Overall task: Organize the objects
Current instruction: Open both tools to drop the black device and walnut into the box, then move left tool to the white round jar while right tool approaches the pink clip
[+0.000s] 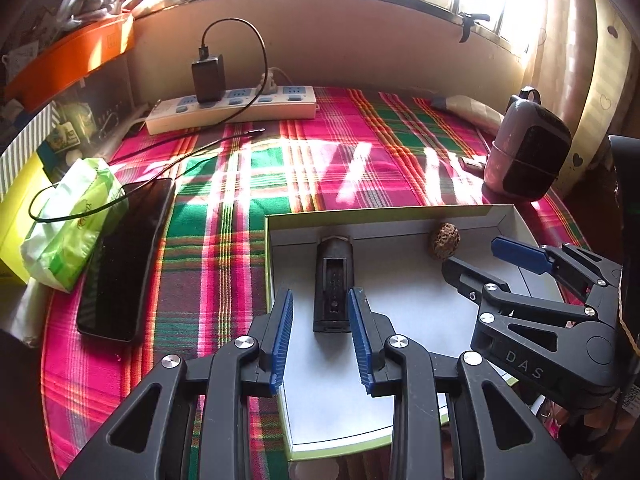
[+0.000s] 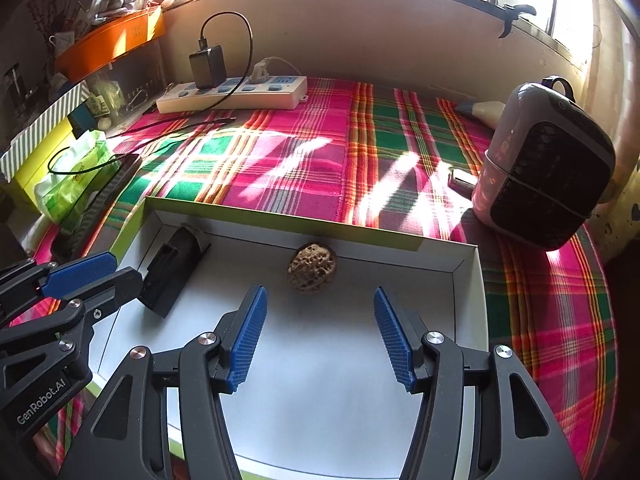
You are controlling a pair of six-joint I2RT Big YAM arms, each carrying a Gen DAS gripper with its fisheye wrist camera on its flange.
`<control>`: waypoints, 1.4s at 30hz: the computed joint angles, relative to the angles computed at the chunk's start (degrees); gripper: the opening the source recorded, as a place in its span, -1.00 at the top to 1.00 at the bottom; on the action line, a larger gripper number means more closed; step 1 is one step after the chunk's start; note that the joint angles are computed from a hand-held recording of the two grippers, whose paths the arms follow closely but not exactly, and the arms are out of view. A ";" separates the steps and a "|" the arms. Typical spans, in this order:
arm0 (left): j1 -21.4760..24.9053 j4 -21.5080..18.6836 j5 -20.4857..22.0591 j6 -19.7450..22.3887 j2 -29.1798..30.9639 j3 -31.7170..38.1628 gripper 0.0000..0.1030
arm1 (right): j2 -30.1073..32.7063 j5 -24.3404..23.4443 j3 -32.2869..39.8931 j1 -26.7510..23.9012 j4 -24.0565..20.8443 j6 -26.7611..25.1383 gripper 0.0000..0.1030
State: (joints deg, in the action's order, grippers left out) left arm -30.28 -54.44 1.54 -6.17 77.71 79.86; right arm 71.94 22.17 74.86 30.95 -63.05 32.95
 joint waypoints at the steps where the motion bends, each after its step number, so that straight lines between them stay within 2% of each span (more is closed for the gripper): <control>1: 0.13 -0.02 0.20 -0.06 -0.31 -0.19 0.48 | -0.39 0.13 -0.18 0.16 0.04 0.22 -0.11; 11: 0.75 0.86 0.86 -1.04 -5.33 -4.36 0.47 | -5.80 2.25 -3.29 2.95 0.09 2.87 -0.11; 16: 1.31 1.66 -0.48 -1.99 -8.77 -7.52 0.36 | -8.79 5.02 -5.09 5.28 -0.62 4.37 -0.11; 23: 3.20 1.55 2.61 -3.86 -12.45 -11.22 0.36 | -12.80 6.28 -7.56 7.55 -0.98 7.86 -0.11; 31: 3.48 1.67 7.89 -2.88 -15.73 -15.21 0.27 | -16.94 8.89 -10.52 11.23 -1.49 10.45 -0.11; 42: 2.46 1.69 7.34 -3.12 -15.75 -16.80 0.27 | -22.31 11.56 -14.82 15.39 -3.94 15.25 -0.11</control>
State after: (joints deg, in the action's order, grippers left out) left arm -27.82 -52.75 8.88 -9.30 61.97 63.05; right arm 49.63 33.73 60.04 46.34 -66.99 48.20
